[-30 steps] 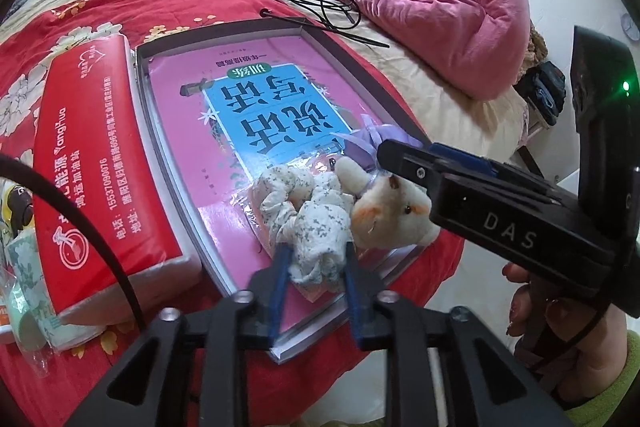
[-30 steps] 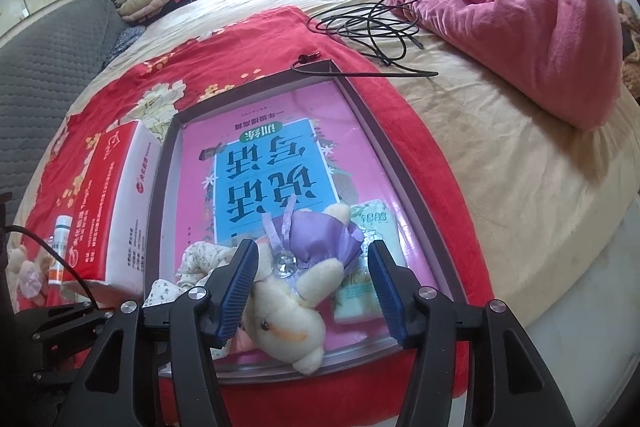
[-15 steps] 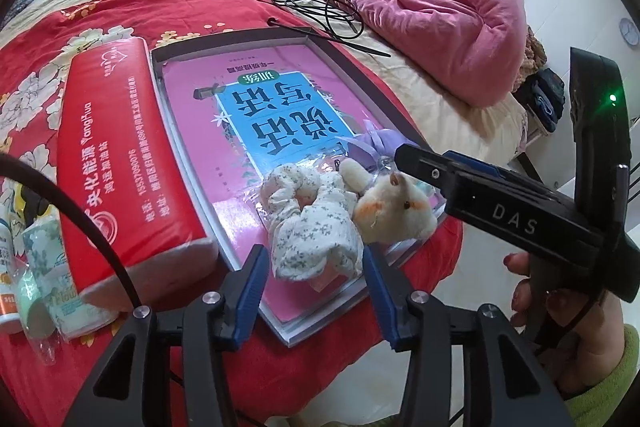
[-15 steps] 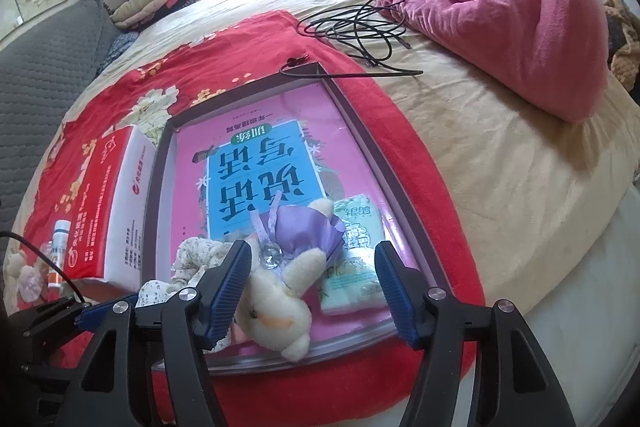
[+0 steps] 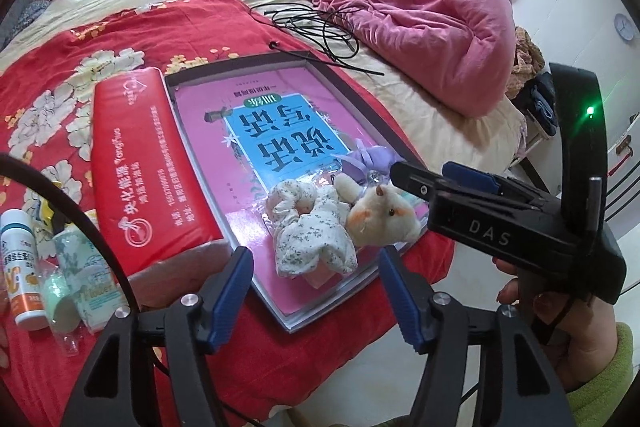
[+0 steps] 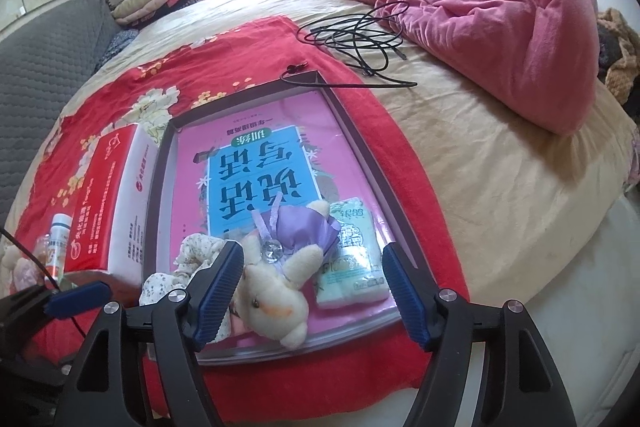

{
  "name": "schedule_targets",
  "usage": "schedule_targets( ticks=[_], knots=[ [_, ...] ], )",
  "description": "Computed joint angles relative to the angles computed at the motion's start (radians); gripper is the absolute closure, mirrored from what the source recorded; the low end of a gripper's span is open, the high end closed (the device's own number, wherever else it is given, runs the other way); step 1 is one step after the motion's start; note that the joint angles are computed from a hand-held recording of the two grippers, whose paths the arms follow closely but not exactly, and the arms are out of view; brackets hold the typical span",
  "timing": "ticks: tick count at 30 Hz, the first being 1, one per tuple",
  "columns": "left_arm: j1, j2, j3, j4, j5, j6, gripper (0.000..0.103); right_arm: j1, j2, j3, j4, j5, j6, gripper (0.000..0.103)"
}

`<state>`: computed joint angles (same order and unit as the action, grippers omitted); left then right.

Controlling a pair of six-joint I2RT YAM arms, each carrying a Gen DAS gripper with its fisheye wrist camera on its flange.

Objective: Organize soft objects
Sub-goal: 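Withdraw both open tools from the tray toward the remaining items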

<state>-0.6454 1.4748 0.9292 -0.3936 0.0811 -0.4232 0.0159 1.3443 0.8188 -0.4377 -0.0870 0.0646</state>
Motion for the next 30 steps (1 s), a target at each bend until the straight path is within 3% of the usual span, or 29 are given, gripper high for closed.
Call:
schedule_targets(
  ticks=[16,30],
  knots=[
    [0.008,-0.104,-0.020,-0.063,-0.033,-0.020,0.019,0.041,-0.048,0.017,-0.043,0.056,-0.005,0.028],
    [0.021,-0.178,-0.022,-0.125,-0.078,-0.027,0.019,0.089,-0.124,0.020,-0.075,0.117,0.016,0.025]
  ],
)
